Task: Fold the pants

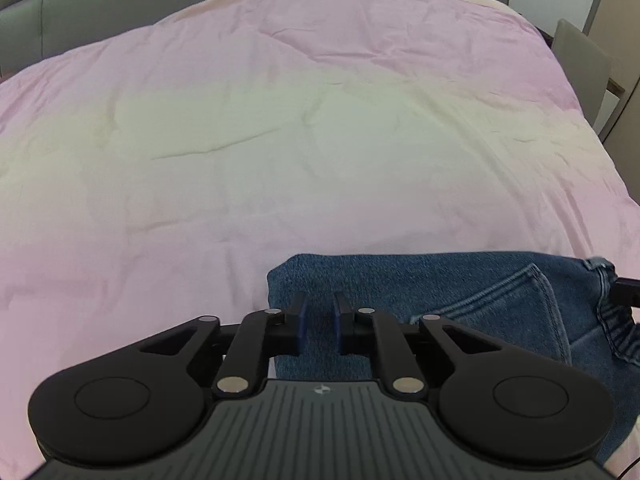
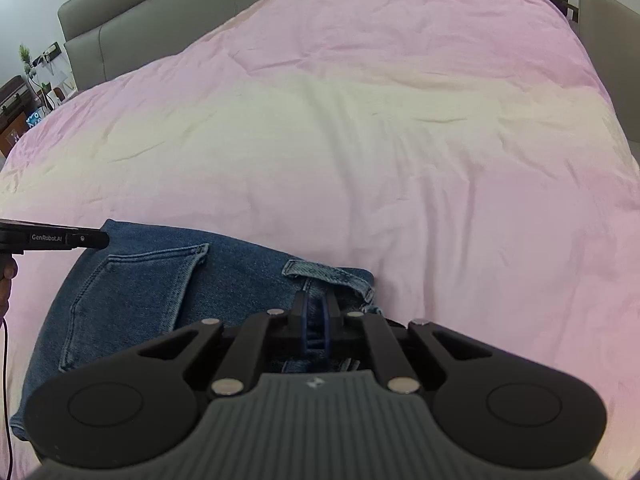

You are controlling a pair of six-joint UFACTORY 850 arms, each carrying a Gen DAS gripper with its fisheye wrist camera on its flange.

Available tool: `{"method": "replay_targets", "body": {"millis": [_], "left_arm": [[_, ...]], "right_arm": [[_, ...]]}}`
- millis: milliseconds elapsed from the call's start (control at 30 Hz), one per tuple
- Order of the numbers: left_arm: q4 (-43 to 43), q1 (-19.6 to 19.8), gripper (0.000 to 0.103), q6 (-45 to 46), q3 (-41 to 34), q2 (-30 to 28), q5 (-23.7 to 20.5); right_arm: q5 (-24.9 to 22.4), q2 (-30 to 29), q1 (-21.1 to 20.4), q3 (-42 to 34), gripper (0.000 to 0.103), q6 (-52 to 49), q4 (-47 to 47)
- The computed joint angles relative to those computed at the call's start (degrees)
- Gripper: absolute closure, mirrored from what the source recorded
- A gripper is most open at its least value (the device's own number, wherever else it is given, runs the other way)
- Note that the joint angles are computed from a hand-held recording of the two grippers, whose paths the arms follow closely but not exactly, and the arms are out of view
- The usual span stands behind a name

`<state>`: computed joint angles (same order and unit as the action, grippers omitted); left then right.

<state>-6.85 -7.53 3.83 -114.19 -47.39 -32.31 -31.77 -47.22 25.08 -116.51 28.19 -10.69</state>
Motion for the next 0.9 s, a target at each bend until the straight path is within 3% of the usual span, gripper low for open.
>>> {"method": "replay_targets", "body": {"millis": [167, 333, 433, 567, 667, 800, 900], "left_arm": [[-6.41, -0.06, 0.084, 9.96, 18.17, 12.98, 7.89], [-13.81, 0.03, 0.082, 17.17, 29.48, 20.94, 9.05], [-8.32, -0.76, 0.082, 11.39, 32.47, 21.69, 9.48], [-13.12, -0.03, 0.077, 12.59, 34.87, 21.31, 11.29], [-10.1, -0.32, 0.077, 10.77, 34.56, 20.24, 11.41], [-12.47, 0.47, 0.077, 10.53, 32.9, 19.08, 9.5], [-9.11, 0.07, 0.077, 6.7, 32.78, 19.44, 9.64]], "right_arm": [[5.66, 9.56, 2.72, 12.99, 0.096, 3.22, -7.2], [9.98, 17.12, 5.54, 24.4, 0.09, 10.09, -17.54], [9.29, 17.98, 6.21, 27.69, 0.089, 14.44, -22.16], [9.97, 17.08, 5.83, 29.9, 0.089, 18.75, -22.65], [11.33, 16.47, 5.7, 30.94, 0.089, 22.33, -23.79], [10.03, 14.52, 6.27, 29.07, 0.089, 25.81, -28.64], [8.8, 13.79, 6.18, 27.59, 0.089, 25.79, -27.12]]}}
